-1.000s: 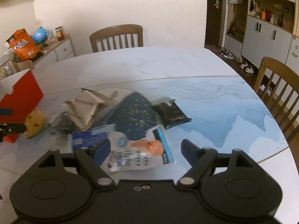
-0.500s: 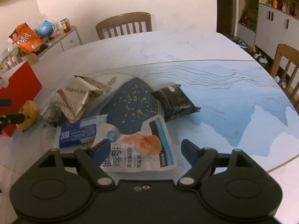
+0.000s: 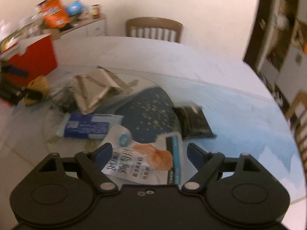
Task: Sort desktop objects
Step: 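Move both tools back to the snack pile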
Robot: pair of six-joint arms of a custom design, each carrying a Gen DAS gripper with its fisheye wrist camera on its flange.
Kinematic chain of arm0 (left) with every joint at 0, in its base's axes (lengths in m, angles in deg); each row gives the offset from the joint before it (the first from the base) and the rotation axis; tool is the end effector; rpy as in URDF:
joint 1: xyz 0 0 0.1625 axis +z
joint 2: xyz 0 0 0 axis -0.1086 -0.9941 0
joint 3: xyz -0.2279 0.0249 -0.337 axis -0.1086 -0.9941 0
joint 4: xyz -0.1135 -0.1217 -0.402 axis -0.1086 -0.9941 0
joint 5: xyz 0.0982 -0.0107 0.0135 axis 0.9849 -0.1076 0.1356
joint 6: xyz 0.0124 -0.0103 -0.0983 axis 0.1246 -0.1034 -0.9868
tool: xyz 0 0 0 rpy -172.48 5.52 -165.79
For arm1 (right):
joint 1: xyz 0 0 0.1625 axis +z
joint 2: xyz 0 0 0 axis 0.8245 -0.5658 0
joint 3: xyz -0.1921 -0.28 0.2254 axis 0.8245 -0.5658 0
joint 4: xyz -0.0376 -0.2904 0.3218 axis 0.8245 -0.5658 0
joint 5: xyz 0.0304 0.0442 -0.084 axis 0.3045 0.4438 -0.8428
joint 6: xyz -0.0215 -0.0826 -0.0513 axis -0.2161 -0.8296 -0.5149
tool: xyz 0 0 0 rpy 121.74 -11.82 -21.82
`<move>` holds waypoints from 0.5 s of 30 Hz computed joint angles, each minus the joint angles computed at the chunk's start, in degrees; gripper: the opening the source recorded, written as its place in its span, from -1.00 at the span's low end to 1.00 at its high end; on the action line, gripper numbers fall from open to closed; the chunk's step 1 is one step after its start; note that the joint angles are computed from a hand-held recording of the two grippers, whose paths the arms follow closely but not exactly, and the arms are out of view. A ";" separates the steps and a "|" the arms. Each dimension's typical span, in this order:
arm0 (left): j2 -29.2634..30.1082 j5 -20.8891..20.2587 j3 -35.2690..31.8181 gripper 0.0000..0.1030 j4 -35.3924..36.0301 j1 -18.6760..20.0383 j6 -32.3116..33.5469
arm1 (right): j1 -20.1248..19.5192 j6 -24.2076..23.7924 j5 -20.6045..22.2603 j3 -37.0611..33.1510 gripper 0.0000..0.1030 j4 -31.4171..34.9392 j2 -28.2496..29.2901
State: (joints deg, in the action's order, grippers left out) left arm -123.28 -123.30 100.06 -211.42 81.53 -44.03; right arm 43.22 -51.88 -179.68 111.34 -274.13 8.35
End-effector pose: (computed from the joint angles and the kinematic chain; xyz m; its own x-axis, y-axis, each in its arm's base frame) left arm 0.0726 -0.5559 0.2393 -0.5984 -0.0713 -0.7980 0.4784 0.7672 -0.4273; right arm 0.2033 -0.6306 -0.0781 -0.5447 -0.6273 0.5566 -0.8131 0.5576 -0.1673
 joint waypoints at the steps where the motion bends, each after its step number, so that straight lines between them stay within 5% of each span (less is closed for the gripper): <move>1: 0.18 -0.11 -0.15 0.96 0.09 0.15 0.09 | -0.26 1.65 0.11 -0.38 0.65 0.75 0.01; 15: 1.28 -1.05 -0.99 0.96 3.00 1.88 -2.87 | -1.73 7.98 4.21 -0.28 0.71 4.65 -0.11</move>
